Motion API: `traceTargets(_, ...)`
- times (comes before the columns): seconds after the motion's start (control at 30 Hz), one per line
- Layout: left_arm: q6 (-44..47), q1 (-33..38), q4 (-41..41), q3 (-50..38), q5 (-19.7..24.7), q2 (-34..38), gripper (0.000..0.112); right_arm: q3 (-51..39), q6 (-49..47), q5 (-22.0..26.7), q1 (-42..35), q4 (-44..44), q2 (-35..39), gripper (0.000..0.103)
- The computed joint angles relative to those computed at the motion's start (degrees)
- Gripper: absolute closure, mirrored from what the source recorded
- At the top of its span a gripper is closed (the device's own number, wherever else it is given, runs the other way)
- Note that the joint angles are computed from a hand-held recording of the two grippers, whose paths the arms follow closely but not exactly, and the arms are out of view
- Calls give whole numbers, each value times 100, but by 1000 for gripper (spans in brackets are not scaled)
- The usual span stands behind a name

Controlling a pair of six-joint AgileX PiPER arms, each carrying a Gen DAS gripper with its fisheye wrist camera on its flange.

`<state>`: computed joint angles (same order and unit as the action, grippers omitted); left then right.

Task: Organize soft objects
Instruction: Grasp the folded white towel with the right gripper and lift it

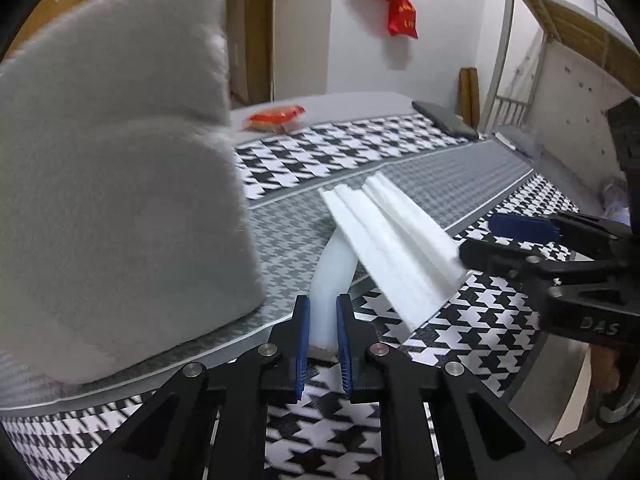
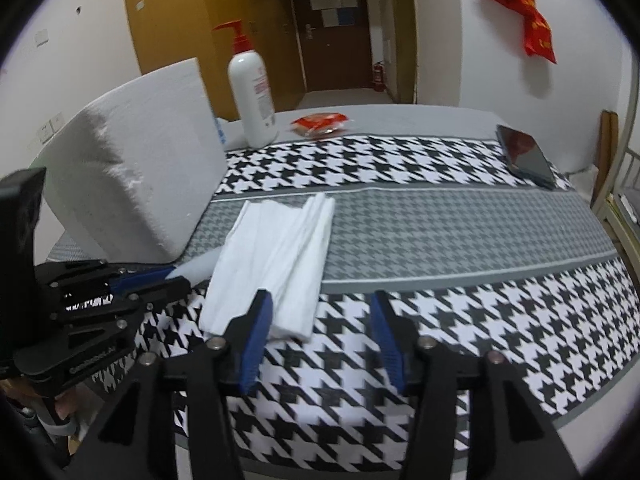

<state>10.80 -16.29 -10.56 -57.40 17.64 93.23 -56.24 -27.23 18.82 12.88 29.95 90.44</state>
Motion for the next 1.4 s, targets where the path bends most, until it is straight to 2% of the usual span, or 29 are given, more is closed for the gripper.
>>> traceTargets(0.1, 341, 85, -324, 263, -24, -259, 98, -114, 406, -3, 199, -458, 65, 45)
traceTargets(0.17, 309, 97, -285, 432, -66, -438, 98, -231, 770, 51, 316, -816, 158, 45)
traceTargets(0.3, -81, 107, 94, 748, -145, -715, 98, -291, 970, 68, 468, -988, 201, 45)
traceTargets(0.53, 502, 249, -576, 949, -151, -807, 98, -415, 954, 84, 862, -1210, 373, 45)
traceTargets(0.67, 509, 274, -660, 969, -172, -762, 98, -491, 463, 144, 872, -815, 455, 45)
traceTargets(0.73, 524, 278, -697, 1021, -197, -786, 98, -528, 281, 202, 895, -686, 490, 41)
traceTargets(0.87, 468, 284, -679, 1086, -211, -831, 98, -566, 392, 181, 1013, -897, 543, 38)
traceTargets(1.03, 619, 287, -804, 1103, -190, -848, 98, -629, 1209, 160, 1128, -1763, 636, 38)
traceTargets(1.2, 640, 287, -844, 1143, -208, -866, 98, -873, 1433, 273, 1047, -1992, 937, 39)
traceTargets(1.23, 637, 296, -843, 1146, -198, -881, 98, -858, 1487, 261, 1050, -2061, 934, 42)
traceTargets(1.27, 561, 293, -773, 1150, -204, -893, 98, -850, 1590, 225, 1057, -2167, 934, 56)
traceTargets(1.3, 477, 290, -704, 1157, -218, -912, 98, -852, 1568, 214, 1032, -2123, 933, 62)
traceTargets(1.37, 598, 328, -819, 1183, -210, -981, 98, -859, 1639, 233, 993, -2168, 918, 84)
traceTargets(1.4, 724, 348, -929, 1208, -224, -1040, 98, -831, 1514, 236, 948, -2038, 892, 87)
